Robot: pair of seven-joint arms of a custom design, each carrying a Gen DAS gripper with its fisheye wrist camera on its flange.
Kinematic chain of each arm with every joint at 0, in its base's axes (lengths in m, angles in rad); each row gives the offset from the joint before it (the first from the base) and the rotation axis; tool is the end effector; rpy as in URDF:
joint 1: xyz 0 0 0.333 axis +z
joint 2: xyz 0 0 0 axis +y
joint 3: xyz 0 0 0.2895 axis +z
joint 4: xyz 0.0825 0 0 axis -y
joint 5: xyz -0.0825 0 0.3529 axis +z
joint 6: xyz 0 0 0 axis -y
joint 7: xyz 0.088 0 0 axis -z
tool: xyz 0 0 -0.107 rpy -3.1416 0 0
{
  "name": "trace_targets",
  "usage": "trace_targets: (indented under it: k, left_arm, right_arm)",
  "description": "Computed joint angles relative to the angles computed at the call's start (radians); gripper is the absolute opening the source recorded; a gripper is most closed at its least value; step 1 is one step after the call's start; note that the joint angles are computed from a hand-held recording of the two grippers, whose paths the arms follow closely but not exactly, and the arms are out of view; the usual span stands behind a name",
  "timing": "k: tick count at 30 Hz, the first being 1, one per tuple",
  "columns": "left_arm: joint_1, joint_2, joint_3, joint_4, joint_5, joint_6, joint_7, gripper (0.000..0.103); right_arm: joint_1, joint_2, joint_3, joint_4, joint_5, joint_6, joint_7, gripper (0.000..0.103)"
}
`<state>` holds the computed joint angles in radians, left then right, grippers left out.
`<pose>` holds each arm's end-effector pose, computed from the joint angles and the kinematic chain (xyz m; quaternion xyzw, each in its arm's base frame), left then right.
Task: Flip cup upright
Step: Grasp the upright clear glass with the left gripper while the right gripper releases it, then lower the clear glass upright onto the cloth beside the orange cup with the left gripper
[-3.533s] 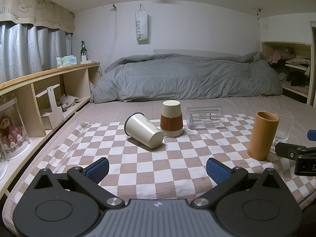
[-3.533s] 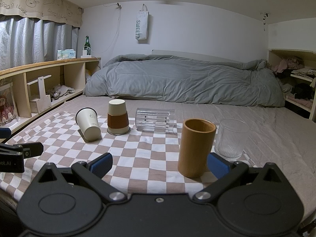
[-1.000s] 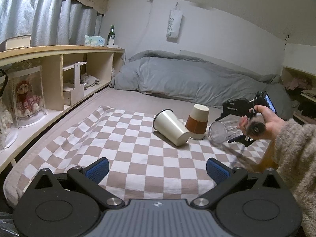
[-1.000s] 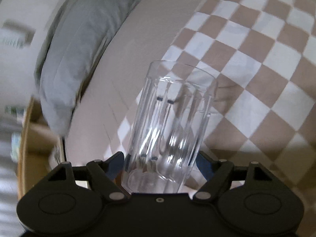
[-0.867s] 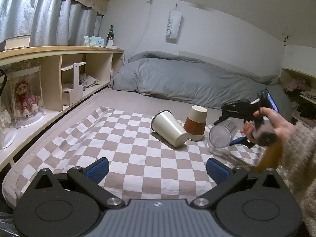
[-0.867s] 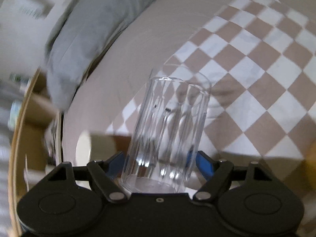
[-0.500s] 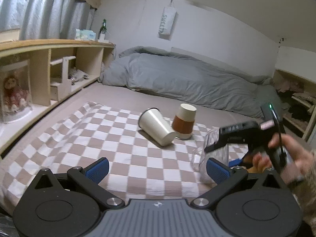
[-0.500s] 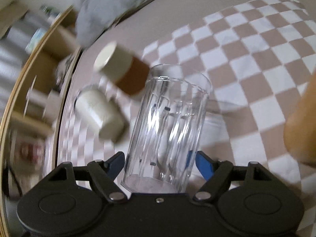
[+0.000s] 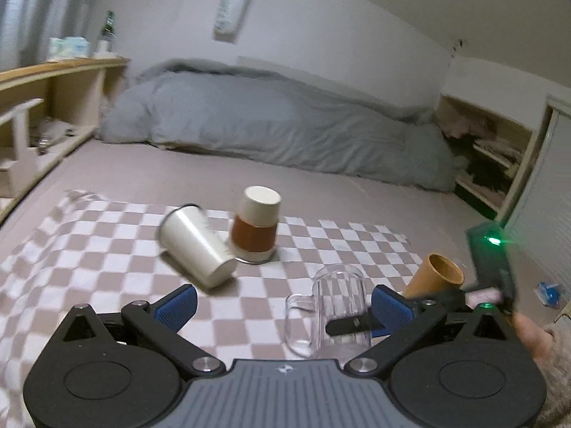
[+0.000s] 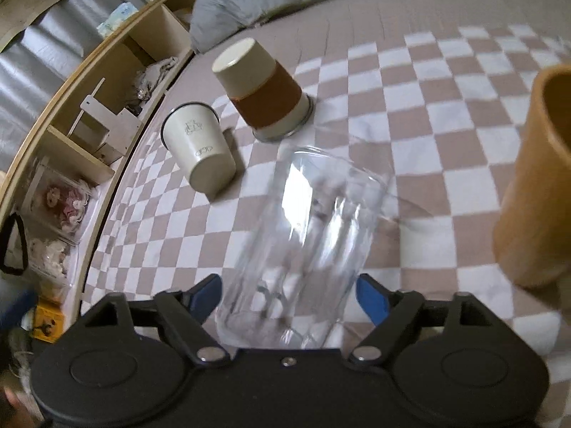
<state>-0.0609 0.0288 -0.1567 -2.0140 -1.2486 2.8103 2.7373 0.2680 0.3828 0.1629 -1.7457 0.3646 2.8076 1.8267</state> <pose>0.5619 -0.0765 0.4877 -0.5101 0.7070 -0.4592 0.1706 0.6133 0.2485 0.4251 -0.6055 0.7124 -0.0133 0.3544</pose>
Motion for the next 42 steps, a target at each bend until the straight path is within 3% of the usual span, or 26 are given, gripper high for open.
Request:
trace_targets:
  k: [2, 8, 15, 19, 24, 27, 28, 31, 35, 42]
  left_arm:
    - [-0.004, 0.063, -0.003, 0.066, 0.109, -0.027, -0.09, 0.101]
    - [-0.016, 0.293, -0.016, 0.333, 0.517, -0.185, -0.419, 0.096]
    - [-0.072, 0.525, -0.023, 0.643, 0.821, -0.345, -0.639, 0.095]
    - [-0.097, 0.609, -0.027, 0.754, 0.942, -0.386, -0.738, 0.095]
    - [-0.102, 0.743, -0.064, 0.971, 1.026, -0.538, -0.828, 0.095]
    - [-0.124, 0.808, -0.06, 1.079, 1.078, -0.607, -0.882, 0.084]
    - [-0.131, 0.807, -0.054, 1.073, 1.095, -0.592, -0.892, 0.077]
    - [-0.114, 0.787, -0.074, 1.036, 1.089, -0.568, -0.895, 0.076]
    - [-0.058, 0.661, -0.125, 0.807, 1.019, -0.385, -0.837, 0.076]
    - [0.064, 0.502, -0.282, 0.515, 0.744, -0.082, -0.548, 0.076]
  right_arm:
    - [-0.018, -0.027, 0.021, -0.036, 0.021, 0.031, -0.055, 0.09]
    - [0.019, -0.158, -0.016, -0.197, -0.05, 0.109, -0.083, 0.094]
    - [0.068, -0.314, -0.081, -0.388, -0.25, 0.13, 0.061, 0.094]
    - [0.061, -0.372, -0.08, -0.464, -0.304, 0.149, 0.102, 0.094]
    - [0.041, -0.418, -0.079, -0.527, -0.376, 0.17, 0.14, 0.094]
    - [0.029, -0.426, -0.081, -0.539, -0.395, 0.181, 0.16, 0.094]
    - [0.027, -0.432, -0.082, -0.547, -0.393, 0.186, 0.16, 0.094]
    - [0.017, -0.441, -0.082, -0.56, -0.404, 0.19, 0.176, 0.094]
    - [0.0, -0.459, -0.078, -0.582, -0.437, 0.218, 0.214, 0.094]
    - [-0.103, -0.49, -0.023, -0.612, -0.669, 0.279, 0.421, 0.094]
